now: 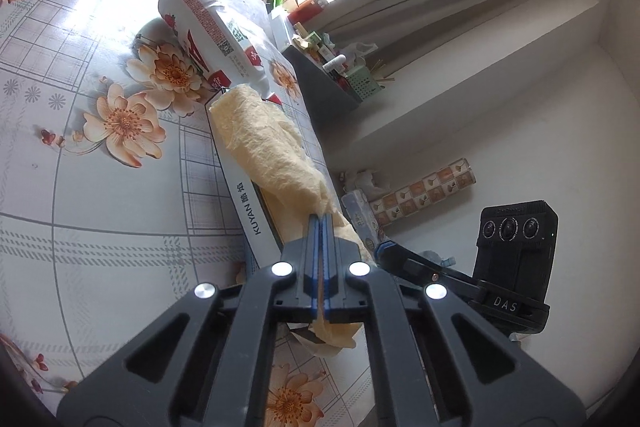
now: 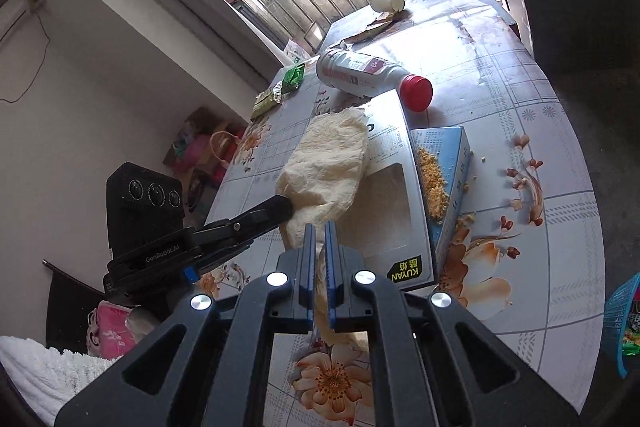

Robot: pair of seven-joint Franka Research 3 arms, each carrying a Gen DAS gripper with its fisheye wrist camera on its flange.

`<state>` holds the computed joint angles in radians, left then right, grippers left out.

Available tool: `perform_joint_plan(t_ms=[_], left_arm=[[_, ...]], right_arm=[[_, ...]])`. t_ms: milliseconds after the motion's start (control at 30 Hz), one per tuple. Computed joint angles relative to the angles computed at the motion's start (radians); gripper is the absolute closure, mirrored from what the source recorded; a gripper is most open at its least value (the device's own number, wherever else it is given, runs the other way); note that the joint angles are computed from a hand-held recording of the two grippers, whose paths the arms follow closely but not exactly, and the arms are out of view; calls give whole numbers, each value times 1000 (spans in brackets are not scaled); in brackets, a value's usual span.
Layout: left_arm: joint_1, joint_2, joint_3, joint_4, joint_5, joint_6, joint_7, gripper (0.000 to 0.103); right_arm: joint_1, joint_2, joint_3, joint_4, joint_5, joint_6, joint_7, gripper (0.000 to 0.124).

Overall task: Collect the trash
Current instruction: 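Grasp the beige cloth with the left tool while the right tool releases it, then grasp the black KUYAN box with the right tool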

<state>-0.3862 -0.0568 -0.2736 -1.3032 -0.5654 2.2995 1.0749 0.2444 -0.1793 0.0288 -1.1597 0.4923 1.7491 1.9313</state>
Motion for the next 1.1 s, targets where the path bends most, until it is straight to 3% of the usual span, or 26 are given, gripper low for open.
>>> perform_joint_plan(t_ms=[33, 67, 100, 300, 467, 700, 1000, 1100], left_arm=[[4, -16, 4, -20, 4, 12, -4, 103], [8, -28, 7, -34, 13, 21, -11, 103], [11, -37, 10, -44, 32, 26, -22, 103], [18, -35, 17, -36, 112, -36, -65, 103], [17, 2, 6, 5, 156, -102, -82, 103], [20, 28, -6, 37, 216, -187, -105, 103], [27, 21, -3, 20, 224, -247, -119, 103], [27, 20, -5, 14, 228, -261, -117, 103]], right_arm=[[-8, -3, -1, -3, -16, 9, 16, 100], [-17, -7, -1, -9, -39, 18, 38, 81], [-27, -11, 2, -16, -74, 23, 66, 75], [-42, 37, -21, -6, -43, -66, 136, 75], [-38, 18, -18, -69, 24, -39, 137, 75], [-32, 9, -8, -40, -11, -29, 150, 75], [0, 92, 32, 103, -113, -149, 151, 75], [9, 97, 30, 91, -78, -149, 150, 75]])
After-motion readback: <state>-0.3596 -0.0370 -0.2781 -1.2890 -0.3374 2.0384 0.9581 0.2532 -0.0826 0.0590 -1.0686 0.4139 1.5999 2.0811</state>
